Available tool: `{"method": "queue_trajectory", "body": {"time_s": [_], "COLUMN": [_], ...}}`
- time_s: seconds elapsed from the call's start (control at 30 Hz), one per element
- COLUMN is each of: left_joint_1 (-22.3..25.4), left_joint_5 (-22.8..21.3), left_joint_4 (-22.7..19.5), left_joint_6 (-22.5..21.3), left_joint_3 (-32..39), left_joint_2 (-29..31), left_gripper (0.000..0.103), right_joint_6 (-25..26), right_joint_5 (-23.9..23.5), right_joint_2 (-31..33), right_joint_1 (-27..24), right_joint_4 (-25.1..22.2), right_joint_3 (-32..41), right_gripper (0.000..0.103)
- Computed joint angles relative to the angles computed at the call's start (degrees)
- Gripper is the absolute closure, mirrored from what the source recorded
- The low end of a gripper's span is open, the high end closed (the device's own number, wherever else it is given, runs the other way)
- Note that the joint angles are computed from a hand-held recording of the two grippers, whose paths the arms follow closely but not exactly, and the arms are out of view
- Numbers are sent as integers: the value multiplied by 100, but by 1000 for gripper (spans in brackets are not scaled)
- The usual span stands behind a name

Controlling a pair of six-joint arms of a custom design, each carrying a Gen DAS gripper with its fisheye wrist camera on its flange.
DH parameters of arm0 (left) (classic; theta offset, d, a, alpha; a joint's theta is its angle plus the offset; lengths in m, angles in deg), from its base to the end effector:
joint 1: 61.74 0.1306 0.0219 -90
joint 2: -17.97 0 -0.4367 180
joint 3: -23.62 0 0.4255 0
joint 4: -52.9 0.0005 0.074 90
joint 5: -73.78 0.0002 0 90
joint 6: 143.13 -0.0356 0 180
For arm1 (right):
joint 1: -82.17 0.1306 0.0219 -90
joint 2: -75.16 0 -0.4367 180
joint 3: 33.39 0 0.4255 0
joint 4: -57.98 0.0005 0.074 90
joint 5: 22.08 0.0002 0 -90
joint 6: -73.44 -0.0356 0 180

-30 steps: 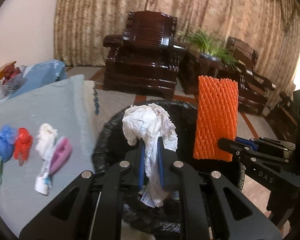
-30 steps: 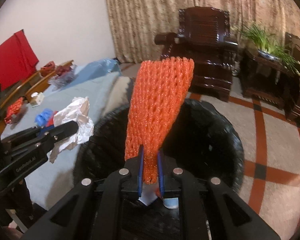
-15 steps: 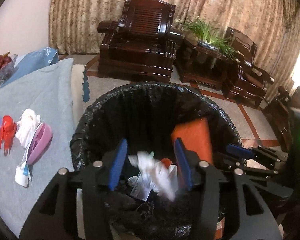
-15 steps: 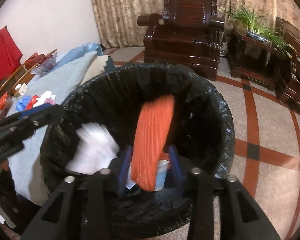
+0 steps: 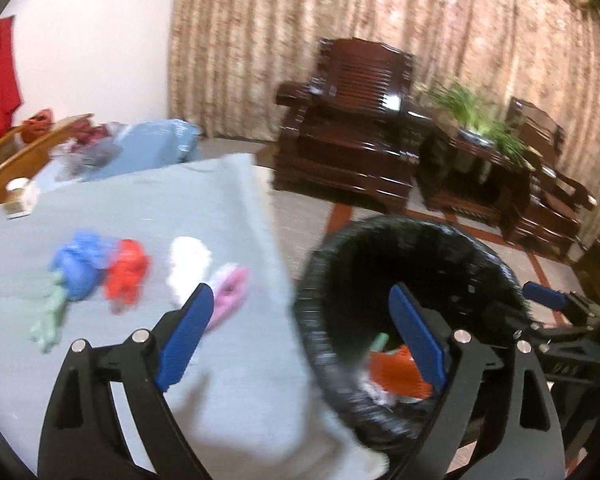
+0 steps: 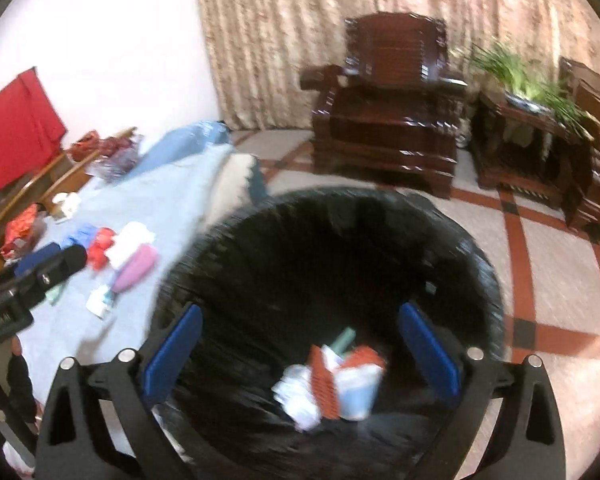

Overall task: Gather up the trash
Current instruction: 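Move both grippers back over the table toward the remaining trash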

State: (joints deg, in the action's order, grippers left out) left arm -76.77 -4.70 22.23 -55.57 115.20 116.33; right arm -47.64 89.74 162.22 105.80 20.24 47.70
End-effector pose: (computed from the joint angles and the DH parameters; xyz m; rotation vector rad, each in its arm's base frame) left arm 0.5719 -0.1614 0.4461 0.4480 2.1854 -0.3440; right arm 0.4635 0.1878 0.4484 0.3327 2.2434 0.0570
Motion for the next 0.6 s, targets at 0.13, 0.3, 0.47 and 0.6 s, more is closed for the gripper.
{"method": "queue_trajectory", "body": {"time_s": [0.13, 0.3, 0.47, 0.6], "left_joint_1": [341, 784, 1180, 1443], "left_joint_5": [-208, -449, -619, -717], "left_joint_4": [56, 125, 148, 182], "left_joint_6": [73, 83, 117, 135], "left_joint_3": [-74, -109, -20, 98], "left_joint_2": [-127, -181, -97, 45], "left_gripper": [16, 16, 16, 16], "right_joint_6": [331, 593, 785, 914], "right_joint_5": [-107, -250, -341, -407], "right_joint_2": [397, 957, 1497, 1908], "right_joint_1": [187, 388, 556, 620], "right_joint_4": [223, 398, 479, 480], "right_joint_3": [463, 1073, 1663, 2140], "right_gripper": [6, 6, 6, 6]}}
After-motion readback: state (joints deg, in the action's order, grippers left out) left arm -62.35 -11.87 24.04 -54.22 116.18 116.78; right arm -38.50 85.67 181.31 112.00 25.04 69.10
